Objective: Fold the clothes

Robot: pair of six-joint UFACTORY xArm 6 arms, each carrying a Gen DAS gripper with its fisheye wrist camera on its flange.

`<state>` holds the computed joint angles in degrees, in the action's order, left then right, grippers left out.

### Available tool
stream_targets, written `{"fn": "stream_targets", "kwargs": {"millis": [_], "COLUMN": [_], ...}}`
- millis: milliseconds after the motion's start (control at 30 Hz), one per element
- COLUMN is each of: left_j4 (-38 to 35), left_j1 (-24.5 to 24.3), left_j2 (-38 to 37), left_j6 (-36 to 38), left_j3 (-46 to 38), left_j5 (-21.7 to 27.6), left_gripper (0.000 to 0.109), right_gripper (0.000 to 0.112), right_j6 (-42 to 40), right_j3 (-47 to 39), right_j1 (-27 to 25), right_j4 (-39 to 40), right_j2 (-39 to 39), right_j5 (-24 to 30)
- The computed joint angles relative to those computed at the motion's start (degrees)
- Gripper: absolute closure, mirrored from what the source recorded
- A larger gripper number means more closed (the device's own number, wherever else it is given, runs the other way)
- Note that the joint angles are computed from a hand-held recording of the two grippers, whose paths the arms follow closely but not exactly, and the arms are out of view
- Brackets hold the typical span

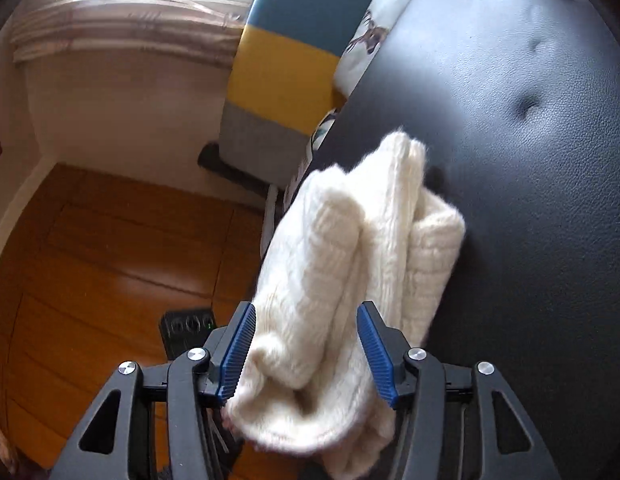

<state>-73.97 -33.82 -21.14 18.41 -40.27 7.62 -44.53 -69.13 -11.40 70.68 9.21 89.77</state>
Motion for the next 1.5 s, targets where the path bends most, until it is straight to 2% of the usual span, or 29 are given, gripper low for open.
{"fn": "stream_targets", "kwargs": {"millis": [100,133,167,200,267,367,533,567,633,700,800,867,1000,1100,1200,1267,1333,1500], "left_j4": [-1.9,-2.4,-3.2,-4.1,-5.7,-1.2,9.1,11.5,16.0,17.2,7.5,4.4,2.4,8.2,11.1,12.8,14.2,21.3], "left_j1": [-1.1,-1.4,-1.7,-1.8,-2.1,-2.0,-2.9,-3.3,-4.0,-4.2,-2.8,-2.2,-0.6,1.1,2.7,3.0,2.8,2.6], "left_j2": [0.1,0.0,0.0,0.1,0.0,-0.7,-0.2,0.2,0.9,1.2,0.1,-1.2,-2.3,0.1,3.2,5.5,8.2,12.7], "left_j6": [1.7,2.3,3.2,4.1,5.7,3.2,-0.3,-1.0,-2.9,-3.7,2.9,4.7,5.1,0.1,-2.3,-3.8,-4.6,-9.4], "left_j3": [0.3,0.5,0.5,0.5,0.6,1.5,1.2,0.8,-0.3,-1.3,-2.4,-2.3,-3.0,-5.2,-7.9,-9.4,-11.4,-14.8], "left_j5": [-0.7,-0.9,-0.9,-0.8,-0.6,1.5,7.6,8.7,10.9,13.1,16.9,15.6,11.4,9.1,8.8,8.0,7.7,7.2], "left_gripper": [0.04,0.04,0.04,0.04,0.04,0.039,0.04,0.04,0.04,0.04,0.04,0.04,0.039,0.037,0.037,0.037,0.037,0.037], "right_gripper": [0.057,0.063,0.072,0.099,0.101,0.101,0.101,0.101,0.101,0.102,0.1,0.099,0.087,0.076,0.059,0.054,0.054,0.053], "right_j6": [3.2,1.6,-1.0,-3.3,-5.3,-8.8,-8.3,-7.6,-7.0,-6.6,-7.2,-6.4,-4.8,-6.9,-10.3,-12.8,-15.4,-19.6], "right_j3": [0.5,0.3,0.8,1.6,2.4,2.3,-2.0,-3.5,-5.6,-7.2,-8.4,-9.6,-14.5,-16.0,-14.7,-13.4,-10.9,-5.2], "right_j1": [3.0,3.7,5.0,6.9,8.7,9.5,14.3,14.7,13.7,12.9,12.1,11.3,7.0,1.7,-1.7,-2.7,-2.8,0.6], "right_j4": [1.0,1.3,-0.3,-3.3,-5.6,-7.3,-23.2,-25.1,-22.0,-19.8,-19.8,-20.0,-14.1,-8.2,-9.2,-12.1,-15.4,-20.1], "right_j2": [-0.1,0.0,-1.4,-3.6,-6.3,-10.0,-6.3,-4.1,0.0,2.2,3.0,3.4,5.9,6.0,3.6,1.7,-1.1,-5.9], "right_j5": [-4.9,-5.1,-7.3,-11.1,-13.5,-16.7,-31.2,-32.7,-31.6,-30.3,-28.7,-26.7,-15.8,-4.2,5.2,9.6,10.6,7.6]}}
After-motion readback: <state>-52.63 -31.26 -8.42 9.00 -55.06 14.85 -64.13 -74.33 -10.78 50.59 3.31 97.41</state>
